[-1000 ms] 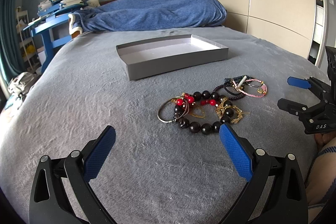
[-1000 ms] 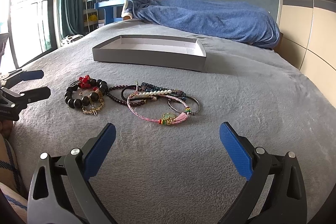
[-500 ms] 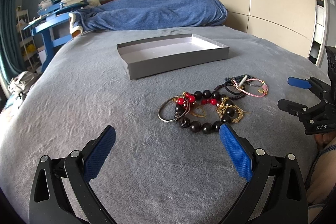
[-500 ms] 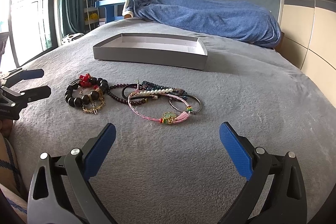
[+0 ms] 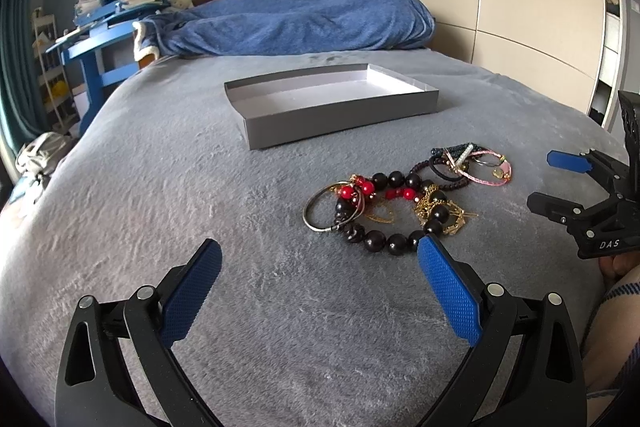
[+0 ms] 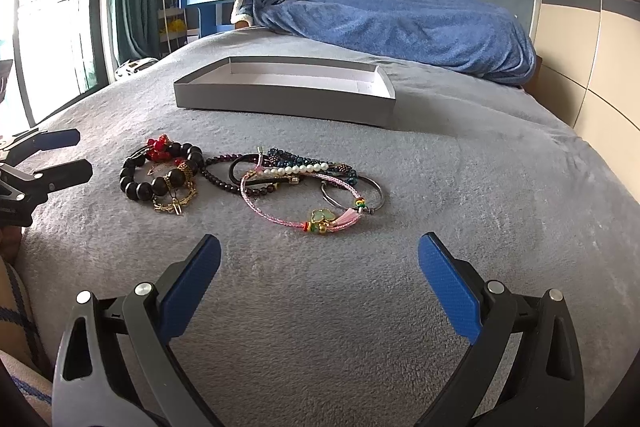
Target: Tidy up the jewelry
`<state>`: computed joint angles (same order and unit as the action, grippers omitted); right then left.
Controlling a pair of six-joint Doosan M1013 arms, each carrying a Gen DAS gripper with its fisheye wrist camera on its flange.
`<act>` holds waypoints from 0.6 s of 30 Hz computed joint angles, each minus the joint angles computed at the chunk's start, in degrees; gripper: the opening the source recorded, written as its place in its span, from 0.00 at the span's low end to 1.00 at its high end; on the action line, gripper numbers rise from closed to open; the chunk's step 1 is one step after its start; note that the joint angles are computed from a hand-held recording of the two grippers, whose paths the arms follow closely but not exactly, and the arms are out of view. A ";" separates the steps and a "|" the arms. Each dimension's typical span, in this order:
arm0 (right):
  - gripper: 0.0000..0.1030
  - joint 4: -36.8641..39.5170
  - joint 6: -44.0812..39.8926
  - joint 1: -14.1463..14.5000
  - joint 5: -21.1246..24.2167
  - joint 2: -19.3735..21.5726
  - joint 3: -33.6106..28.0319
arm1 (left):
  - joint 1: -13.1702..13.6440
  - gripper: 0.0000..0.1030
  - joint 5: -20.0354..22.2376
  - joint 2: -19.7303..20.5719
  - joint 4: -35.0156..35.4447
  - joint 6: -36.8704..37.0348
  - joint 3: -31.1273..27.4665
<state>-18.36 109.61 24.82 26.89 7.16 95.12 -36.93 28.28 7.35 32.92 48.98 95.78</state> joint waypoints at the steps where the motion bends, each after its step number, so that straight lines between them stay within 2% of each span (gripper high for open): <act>1: 0.95 0.12 -0.05 -0.02 0.06 0.03 -0.05 | 0.11 0.93 0.22 0.11 -0.93 0.88 -0.20; 2: 0.95 0.27 -0.11 -0.06 0.12 0.07 -0.11 | 0.17 0.91 0.60 0.22 -1.49 1.38 -0.42; 3: 0.94 0.34 -0.06 -0.09 0.21 0.07 -0.14 | 0.16 0.85 0.98 0.34 -1.73 1.76 -0.65; 6: 0.88 1.15 -0.62 -0.18 1.09 0.36 -0.65 | 0.52 0.72 3.22 1.28 -5.62 6.39 -2.32; 7: 0.86 1.70 -1.15 -0.25 1.48 0.46 -0.84 | 0.64 0.70 3.55 1.49 -6.26 6.93 -2.68; 11: 0.84 4.65 -3.50 -0.70 3.36 1.05 -2.05 | 1.41 0.69 4.78 2.51 -9.44 8.67 -4.75; 18: 0.84 8.65 -6.17 -1.44 6.10 2.11 -4.38 | 1.77 0.69 9.01 5.56 -16.53 18.98 -9.29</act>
<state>-9.71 103.45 23.38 32.99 9.27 90.74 -35.16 37.28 12.91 16.39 67.97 86.50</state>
